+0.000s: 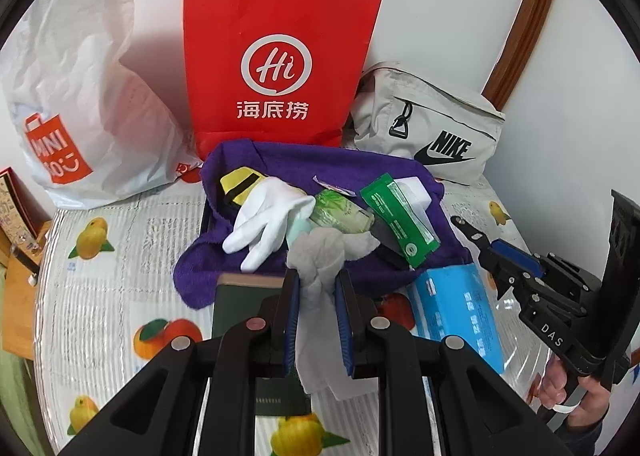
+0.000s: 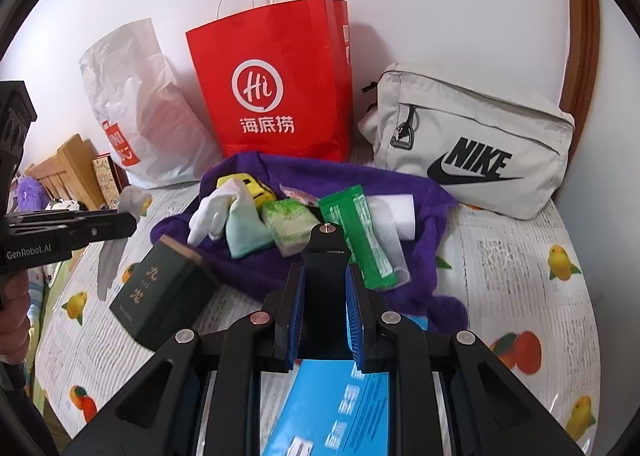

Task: Organize soft objects
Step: 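Carry the tissue with the left tool while the right tool carries the strap to the towel, then open the left tool releasing the tissue while the right tool releases the strap on the towel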

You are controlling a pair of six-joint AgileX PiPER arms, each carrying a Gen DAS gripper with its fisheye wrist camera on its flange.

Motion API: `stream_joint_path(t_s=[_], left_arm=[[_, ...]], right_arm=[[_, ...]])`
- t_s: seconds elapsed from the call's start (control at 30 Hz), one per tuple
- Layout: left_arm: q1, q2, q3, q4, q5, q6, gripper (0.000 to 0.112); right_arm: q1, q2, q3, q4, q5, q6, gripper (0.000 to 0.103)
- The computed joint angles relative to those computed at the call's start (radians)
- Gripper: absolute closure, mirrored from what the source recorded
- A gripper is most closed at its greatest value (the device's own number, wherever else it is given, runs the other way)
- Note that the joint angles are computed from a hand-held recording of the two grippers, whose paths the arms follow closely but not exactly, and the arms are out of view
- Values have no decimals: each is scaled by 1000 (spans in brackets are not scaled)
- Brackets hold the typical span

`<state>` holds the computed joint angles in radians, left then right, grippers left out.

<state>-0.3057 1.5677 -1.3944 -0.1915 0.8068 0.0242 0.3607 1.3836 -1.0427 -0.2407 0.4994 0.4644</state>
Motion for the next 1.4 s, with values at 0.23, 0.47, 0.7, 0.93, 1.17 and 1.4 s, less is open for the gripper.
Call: stream_joint_path(t_s=[0.23, 0.47, 0.7, 0.93, 1.17, 1.4], left_arm=[[-8, 89, -102, 20, 27, -3, 95], [-8, 190, -221, 10, 61, 9, 95], [-18, 320, -366, 9, 105, 15, 95], [-49, 482, -563, 24, 185, -12, 95], [-69, 607, -722, 60, 269, -47, 95], [-80, 706, -866, 85, 346, -60, 95]], right_arm=[[-48, 79, -71, 72, -32, -86, 83], [-98, 171, -149, 190, -47, -212, 83], [-147, 265, -221, 340, -47, -366, 83], [-173, 366, -301, 498, -27, -504, 82], [-176, 442, -367, 532, 13, -544, 82], [-194, 495, -416, 534, 55, -540, 82]])
